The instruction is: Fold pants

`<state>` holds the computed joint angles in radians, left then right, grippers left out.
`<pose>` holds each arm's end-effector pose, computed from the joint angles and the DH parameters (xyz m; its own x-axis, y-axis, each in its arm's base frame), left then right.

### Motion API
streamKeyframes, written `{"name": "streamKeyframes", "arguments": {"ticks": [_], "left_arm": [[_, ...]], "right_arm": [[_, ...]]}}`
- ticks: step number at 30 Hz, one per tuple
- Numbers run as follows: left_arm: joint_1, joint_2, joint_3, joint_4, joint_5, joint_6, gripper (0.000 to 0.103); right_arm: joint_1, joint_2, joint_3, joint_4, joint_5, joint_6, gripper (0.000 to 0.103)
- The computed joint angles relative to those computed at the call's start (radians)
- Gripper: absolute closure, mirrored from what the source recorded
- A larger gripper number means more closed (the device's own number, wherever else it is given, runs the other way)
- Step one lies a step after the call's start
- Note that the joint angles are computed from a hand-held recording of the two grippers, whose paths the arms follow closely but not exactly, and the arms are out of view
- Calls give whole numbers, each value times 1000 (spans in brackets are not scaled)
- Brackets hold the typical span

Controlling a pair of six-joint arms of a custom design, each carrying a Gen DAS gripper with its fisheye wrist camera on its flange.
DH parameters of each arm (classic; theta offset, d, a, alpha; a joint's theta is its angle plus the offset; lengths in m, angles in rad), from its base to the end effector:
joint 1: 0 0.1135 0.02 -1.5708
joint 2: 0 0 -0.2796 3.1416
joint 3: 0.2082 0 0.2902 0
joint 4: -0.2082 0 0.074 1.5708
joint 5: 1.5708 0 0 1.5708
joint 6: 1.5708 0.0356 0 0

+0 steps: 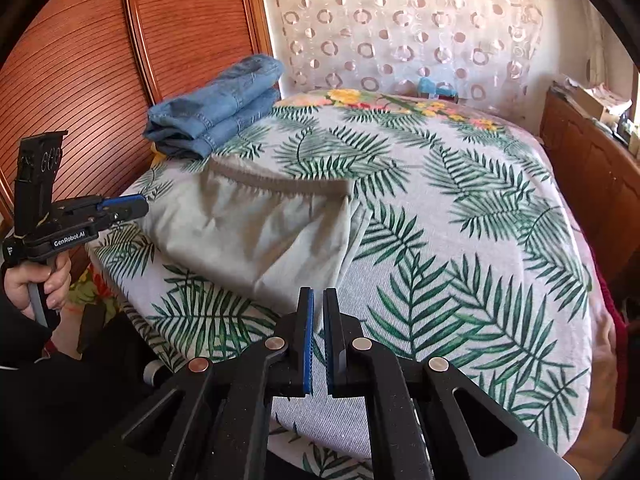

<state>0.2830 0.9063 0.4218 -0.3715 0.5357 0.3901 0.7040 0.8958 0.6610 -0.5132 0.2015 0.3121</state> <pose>0.1926 0.0371 0.1754 -0.6398 0.1545 -0.7528 0.3508 0.9303 -0.1073 0.1686 0.1339 0.2500 -0.6538 -0.1605 -0.7394 -0.3379 0.9363 0.0955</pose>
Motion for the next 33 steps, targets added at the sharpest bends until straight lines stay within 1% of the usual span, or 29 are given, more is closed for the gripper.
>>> {"name": "streamKeyframes", "arguments": {"ticks": [1,3,4,5,6,7,13,14,15,16,18,20,28,33], "left_arm": [[2,15,3,15,7,-7,58],[-11,48,17,37,-12,-26,52],[-14,55,17,47,-19,-32,42],[-15,65,19,58,-20,-40,29],[-14,72,22,65,-11,-47,24],[-12,87,27,73,-2,-53,23],[-54,210,77,135,-33,-88,23],[-59,222,80,147,-35,-93,23],[-63,239,85,162,-38,-96,23],[-70,259,93,176,-46,-100,23],[-84,291,105,194,-62,-106,23],[-95,328,122,207,-82,-107,23],[-120,437,180,234,-133,-107,23],[-130,486,197,245,-148,-108,23]], "right_arm": [[3,4,6,-1,11,0,100],[0,13,14,5,16,-1,100],[-4,23,20,7,18,0,100],[-6,36,25,17,21,1,100],[-10,49,29,28,19,0,100],[-17,65,34,43,14,-3,100],[-39,163,59,118,0,-17,97],[-44,180,66,128,-2,-19,95],[-55,200,72,141,-10,-26,88],[-63,217,79,150,-17,-28,84],[-85,263,98,170,-41,-36,70],[-101,302,111,184,-45,-38,65],[-151,454,189,207,-49,-29,64],[-141,535,248,218,-33,-33,64]]}}
